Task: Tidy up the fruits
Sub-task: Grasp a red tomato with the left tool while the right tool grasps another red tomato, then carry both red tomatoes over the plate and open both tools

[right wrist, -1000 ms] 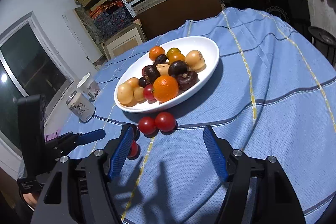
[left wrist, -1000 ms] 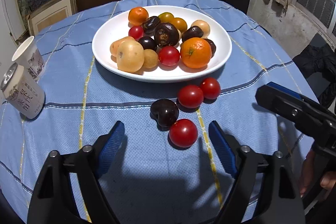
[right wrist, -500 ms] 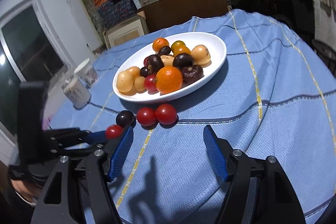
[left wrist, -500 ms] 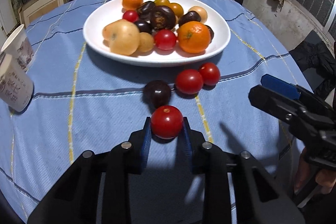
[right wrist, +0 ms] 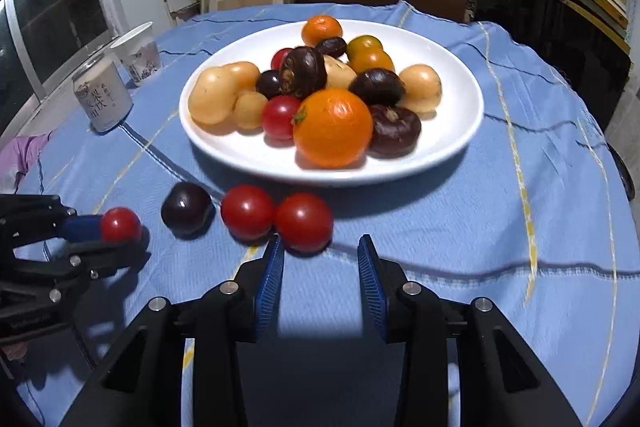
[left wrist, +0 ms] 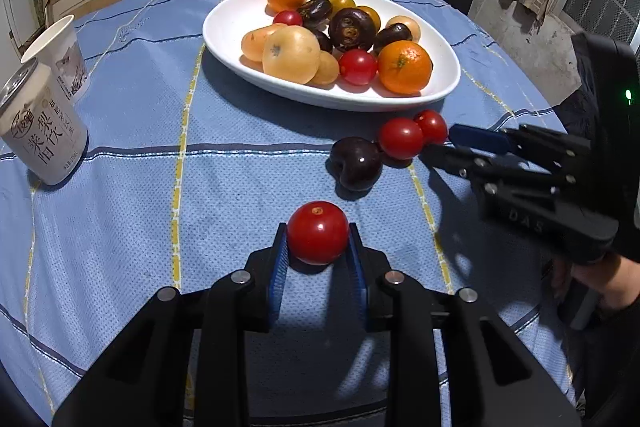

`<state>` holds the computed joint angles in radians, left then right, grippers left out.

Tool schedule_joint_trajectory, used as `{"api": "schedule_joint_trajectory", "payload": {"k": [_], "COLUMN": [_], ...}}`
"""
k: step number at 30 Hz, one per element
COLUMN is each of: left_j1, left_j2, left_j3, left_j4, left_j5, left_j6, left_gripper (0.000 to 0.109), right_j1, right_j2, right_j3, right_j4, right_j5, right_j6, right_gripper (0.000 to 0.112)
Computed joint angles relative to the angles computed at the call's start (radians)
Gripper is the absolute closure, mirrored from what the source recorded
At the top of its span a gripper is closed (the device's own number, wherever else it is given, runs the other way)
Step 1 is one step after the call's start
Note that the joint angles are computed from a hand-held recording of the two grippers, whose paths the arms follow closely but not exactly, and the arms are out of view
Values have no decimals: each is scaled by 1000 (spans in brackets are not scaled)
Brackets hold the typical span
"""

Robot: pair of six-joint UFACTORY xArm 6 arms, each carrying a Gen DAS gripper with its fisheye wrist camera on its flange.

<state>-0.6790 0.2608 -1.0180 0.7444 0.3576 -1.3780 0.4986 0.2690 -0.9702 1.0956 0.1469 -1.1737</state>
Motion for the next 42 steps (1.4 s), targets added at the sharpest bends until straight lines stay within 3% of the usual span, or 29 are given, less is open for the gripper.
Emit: {"api": "schedule_joint_trajectory", "payload": {"k": [10,21,29,34,42], "left_j1": [5,-10,-4,32,106], "left_j2": [0,-44,-73,-33,155], "left_j3": [3,8,-51,-141,-380], "left_j4": [8,48,79,53,-59], "left_j5": [-8,37,96,102,129], "left_j6": [-7,-20,29,94,237], "left_gripper": [81,81,81,81,81], "right_j1": [18,-29,-56,-56,-45], "right_j2": [33,-145,-236,-174,53], "right_j3": [-46,74,70,-29,-264], "right_j4": [55,229,316,330,170], "right_j5": [1,65,108,88,92], "right_j6": [-50,-172,-238,-219,-11], "right_gripper": [83,83,84,84,84]}}
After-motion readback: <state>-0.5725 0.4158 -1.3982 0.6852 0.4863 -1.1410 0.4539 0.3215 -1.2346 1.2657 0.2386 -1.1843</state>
